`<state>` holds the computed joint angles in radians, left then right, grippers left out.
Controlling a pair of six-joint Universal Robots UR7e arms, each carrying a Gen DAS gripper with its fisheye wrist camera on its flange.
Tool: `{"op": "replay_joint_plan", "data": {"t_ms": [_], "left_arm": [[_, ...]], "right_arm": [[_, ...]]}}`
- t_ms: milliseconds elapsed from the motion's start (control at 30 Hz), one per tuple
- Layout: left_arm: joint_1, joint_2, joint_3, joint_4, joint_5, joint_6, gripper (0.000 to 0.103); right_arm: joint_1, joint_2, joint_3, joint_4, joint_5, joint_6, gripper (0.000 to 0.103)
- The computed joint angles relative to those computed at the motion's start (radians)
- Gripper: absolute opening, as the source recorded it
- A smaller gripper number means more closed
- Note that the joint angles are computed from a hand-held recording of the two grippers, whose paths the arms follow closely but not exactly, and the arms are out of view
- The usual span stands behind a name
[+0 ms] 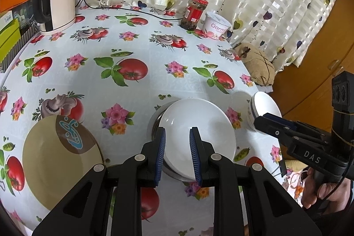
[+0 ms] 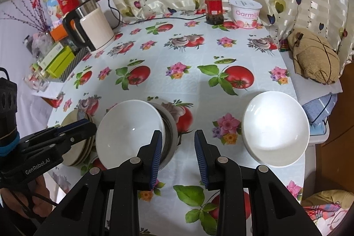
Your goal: Organize plates and bowls
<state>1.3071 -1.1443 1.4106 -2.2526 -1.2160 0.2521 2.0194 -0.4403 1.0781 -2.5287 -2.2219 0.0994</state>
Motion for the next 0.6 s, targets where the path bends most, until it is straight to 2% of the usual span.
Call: {"op": "replay_joint_plan", "data": {"t_ms": [600], "left_arm": [[-0.041,0.036,-0.025,0.014,-0.022,0.034,0.023]], "right_arm": [[-0.021,-0.076,0.091,-0.085,-0.049,0.028,0.033]]}}
